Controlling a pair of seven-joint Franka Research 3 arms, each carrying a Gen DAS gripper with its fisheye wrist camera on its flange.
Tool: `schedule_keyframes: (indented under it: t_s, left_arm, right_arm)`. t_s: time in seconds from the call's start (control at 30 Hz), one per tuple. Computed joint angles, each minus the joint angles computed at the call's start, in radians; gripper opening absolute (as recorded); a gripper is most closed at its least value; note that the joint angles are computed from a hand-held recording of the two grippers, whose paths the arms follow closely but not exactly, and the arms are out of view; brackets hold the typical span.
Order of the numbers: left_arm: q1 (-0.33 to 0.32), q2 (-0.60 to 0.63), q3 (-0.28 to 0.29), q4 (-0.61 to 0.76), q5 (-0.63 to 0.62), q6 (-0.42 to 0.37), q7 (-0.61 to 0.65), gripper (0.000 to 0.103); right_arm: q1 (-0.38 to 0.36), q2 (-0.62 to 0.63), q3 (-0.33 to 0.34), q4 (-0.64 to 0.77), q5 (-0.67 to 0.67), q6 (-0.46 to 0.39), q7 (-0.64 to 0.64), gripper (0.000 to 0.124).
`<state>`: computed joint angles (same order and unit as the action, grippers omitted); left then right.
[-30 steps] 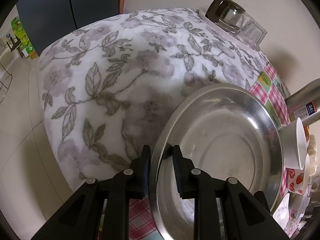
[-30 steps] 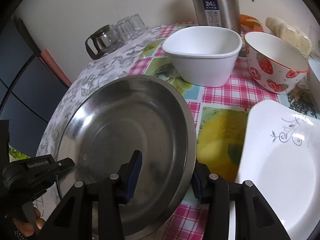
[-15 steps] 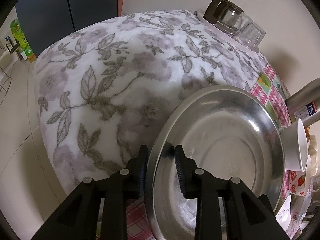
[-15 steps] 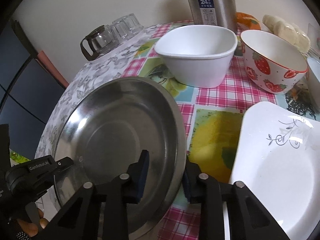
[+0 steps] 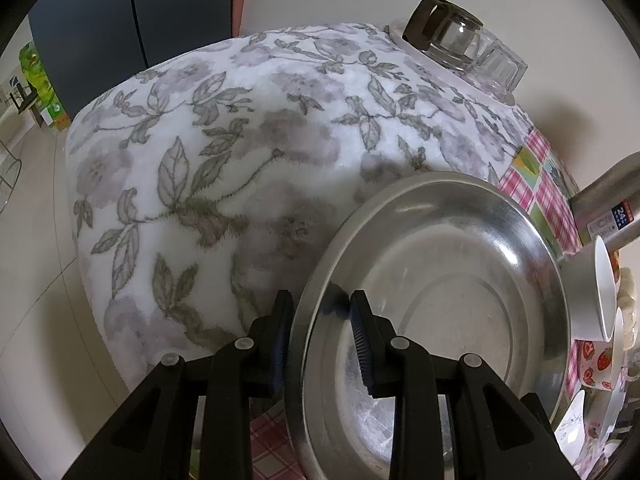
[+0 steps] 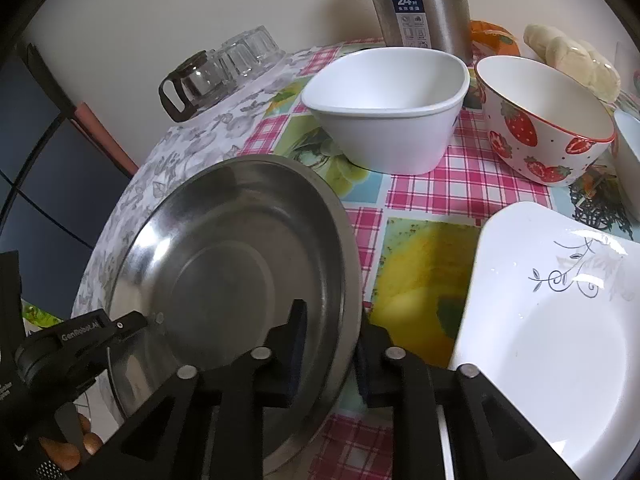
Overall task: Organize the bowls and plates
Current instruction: 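Lift and tilt the steel basin with both tools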
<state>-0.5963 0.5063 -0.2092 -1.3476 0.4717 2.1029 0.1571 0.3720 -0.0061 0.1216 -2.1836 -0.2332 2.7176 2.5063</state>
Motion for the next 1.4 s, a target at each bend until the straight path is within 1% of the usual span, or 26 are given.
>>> schedule_keyframes:
  t_s: [0.03, 0.13, 0.3, 0.47, 0.8, 0.97, 1.1, 1.27, 1.4]
  left_arm:
    - [0.002, -0.006, 0.001, -0.01, 0.0, 0.01, -0.005, 0.03]
    - [0.009, -0.016, -0.001, -0.027, -0.002, 0.027, -0.009, 0.029]
    - [0.006, -0.022, 0.001, -0.029, 0.009, 0.02, -0.017, 0.027]
    - [0.003, -0.023, -0.001, -0.022, 0.017, 0.009, -0.015, 0.027]
    - [-0.014, -0.025, -0.001, 0.002, 0.049, 0.013, 0.0, 0.026]
    - [-0.034, -0.027, 0.002, 0.024, 0.075, 0.019, 0.001, 0.026]
    - [-0.063, -0.03, 0.01, 0.056, 0.124, 0.023, -0.001, 0.026]
    - [-0.102, -0.035, 0.016, 0.09, 0.192, 0.044, -0.011, 0.026]
    - [-0.131, -0.026, 0.016, 0.127, 0.227, 0.069, -0.004, 0.026]
  right_arm:
    - [-0.001, -0.001, -0.001, -0.001, -0.003, -0.005, 0.001, 0.013]
    - [-0.003, -0.006, -0.001, -0.011, 0.006, 0.01, -0.012, 0.013]
    - [-0.001, -0.011, 0.004, -0.01, 0.009, 0.002, -0.022, 0.014]
    - [-0.001, -0.021, 0.009, -0.003, -0.016, -0.008, -0.017, 0.014]
    - [-0.021, -0.08, 0.025, -0.021, -0.04, -0.015, -0.022, 0.015]
    - [-0.047, -0.133, 0.04, -0.053, -0.054, -0.006, -0.026, 0.016]
    - [-0.083, -0.187, 0.062, -0.077, -0.09, 0.003, -0.011, 0.016]
    - [-0.134, -0.269, 0.093, -0.115, -0.112, 0.012, 0.004, 0.016]
    - [-0.18, -0.366, 0.12, -0.163, -0.123, 0.011, 0.005, 0.017]
